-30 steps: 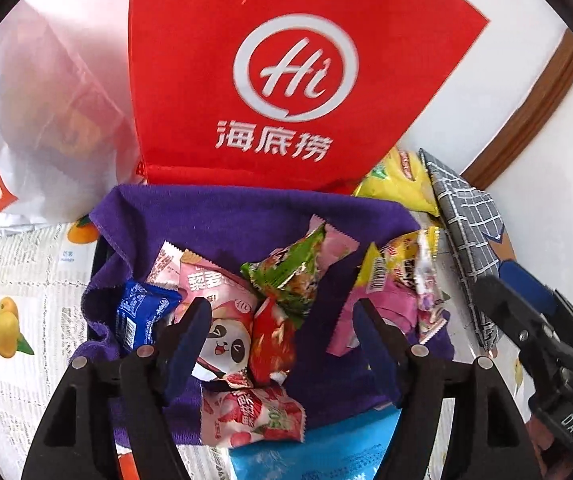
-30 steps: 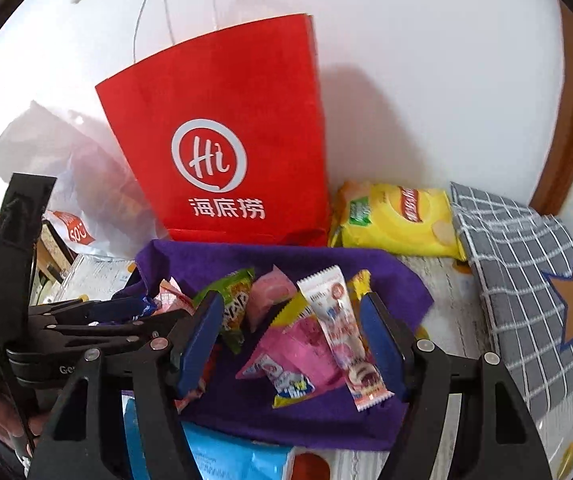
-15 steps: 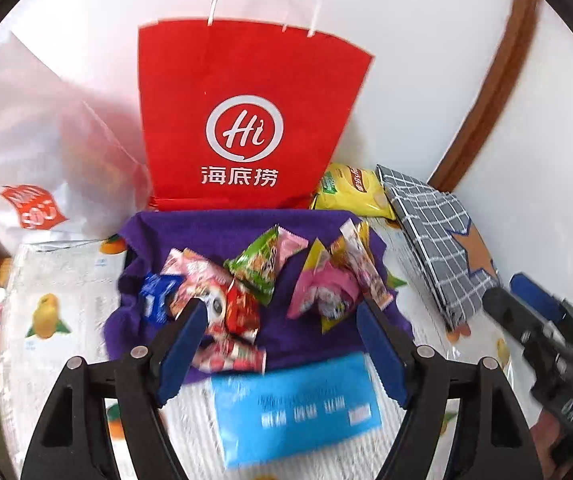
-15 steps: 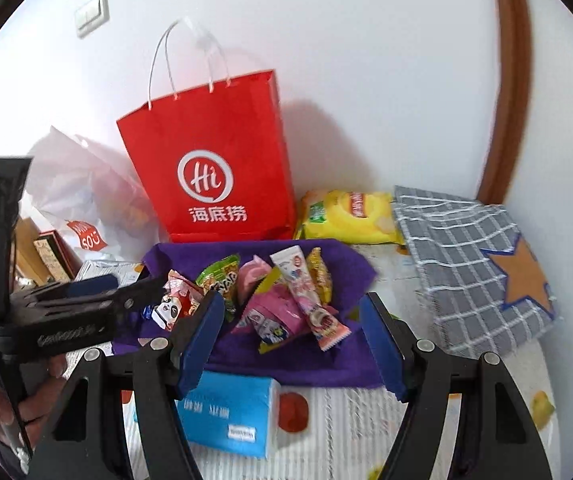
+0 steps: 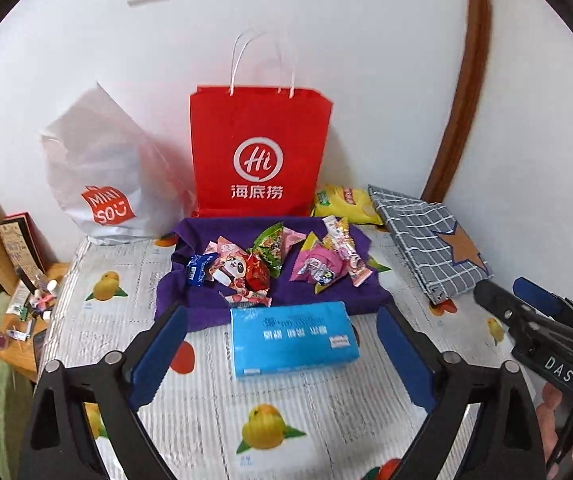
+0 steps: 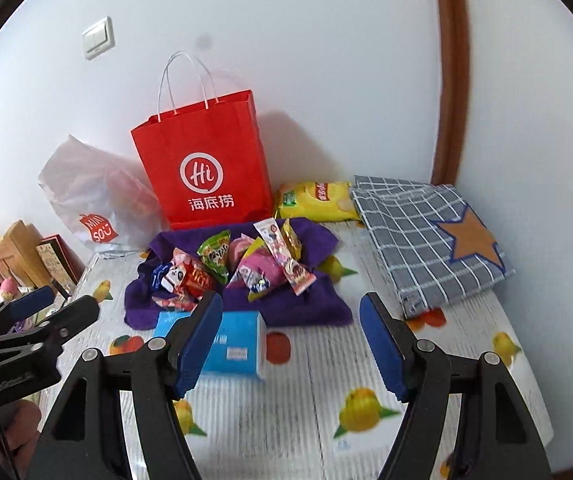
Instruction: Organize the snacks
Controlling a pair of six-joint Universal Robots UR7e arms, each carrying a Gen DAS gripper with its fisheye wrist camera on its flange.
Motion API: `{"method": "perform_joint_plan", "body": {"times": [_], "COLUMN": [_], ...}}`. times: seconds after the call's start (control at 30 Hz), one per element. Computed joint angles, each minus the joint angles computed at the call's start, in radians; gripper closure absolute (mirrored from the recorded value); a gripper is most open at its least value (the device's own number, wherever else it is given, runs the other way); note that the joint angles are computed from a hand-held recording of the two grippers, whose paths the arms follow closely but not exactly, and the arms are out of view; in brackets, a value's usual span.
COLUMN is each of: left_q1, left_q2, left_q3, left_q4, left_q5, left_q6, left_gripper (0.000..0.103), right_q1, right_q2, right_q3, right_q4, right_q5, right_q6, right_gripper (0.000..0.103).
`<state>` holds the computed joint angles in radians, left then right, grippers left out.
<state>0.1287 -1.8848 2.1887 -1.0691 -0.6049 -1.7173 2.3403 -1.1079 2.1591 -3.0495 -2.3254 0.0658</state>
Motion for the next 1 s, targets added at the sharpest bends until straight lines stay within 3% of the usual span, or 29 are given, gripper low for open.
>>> {"method": "perform_joint_plan", "body": {"times": [0.03, 0.17, 0.3, 0.47, 0.63, 1.0], "left_q1": [-0.031, -0.119, -0.194, -0.280, -0.331, -0.375], "left_q2": [0.004, 0.035, 0.033, 0.039, 0.052, 0.067], "left_q3": [0.000, -0.007, 0.008, 0.026, 0.035, 0.039], "left_q4": [0.031, 0.134, 0.161, 0.190, 0.201, 0.215], "left_q5": [-0.013, -0.066, -0.110, -0.168, -0.212, -0.252], "left_q6": [-0.030, -0.150, -0.220, -0.297, -0.329, -0.357], "left_gripper": [0.005, 0.004, 0.004, 0.004, 0.004, 0.004], "right_q1": [0.007, 0.051, 0.090, 0.133, 0.160, 0.199], "right_q2": [-0.012, -0.065, -0.103, -0.144, -0.195, -0.245], "right_q3": [0.012, 0.079, 0.122, 0.159, 0.197, 0.231], "right_q4": [0.003, -0.022, -0.014, 0.051, 0.085, 0.110], "right_q5": [-0.004, -0.034, -0.085, -0.155, -0.164, -0.179], "right_q6": [0.008, 0.014, 0.025, 0.069, 0.108, 0.145], "right_gripper": [0.017, 0.006, 0.000, 0.000, 0.000, 0.000]}}
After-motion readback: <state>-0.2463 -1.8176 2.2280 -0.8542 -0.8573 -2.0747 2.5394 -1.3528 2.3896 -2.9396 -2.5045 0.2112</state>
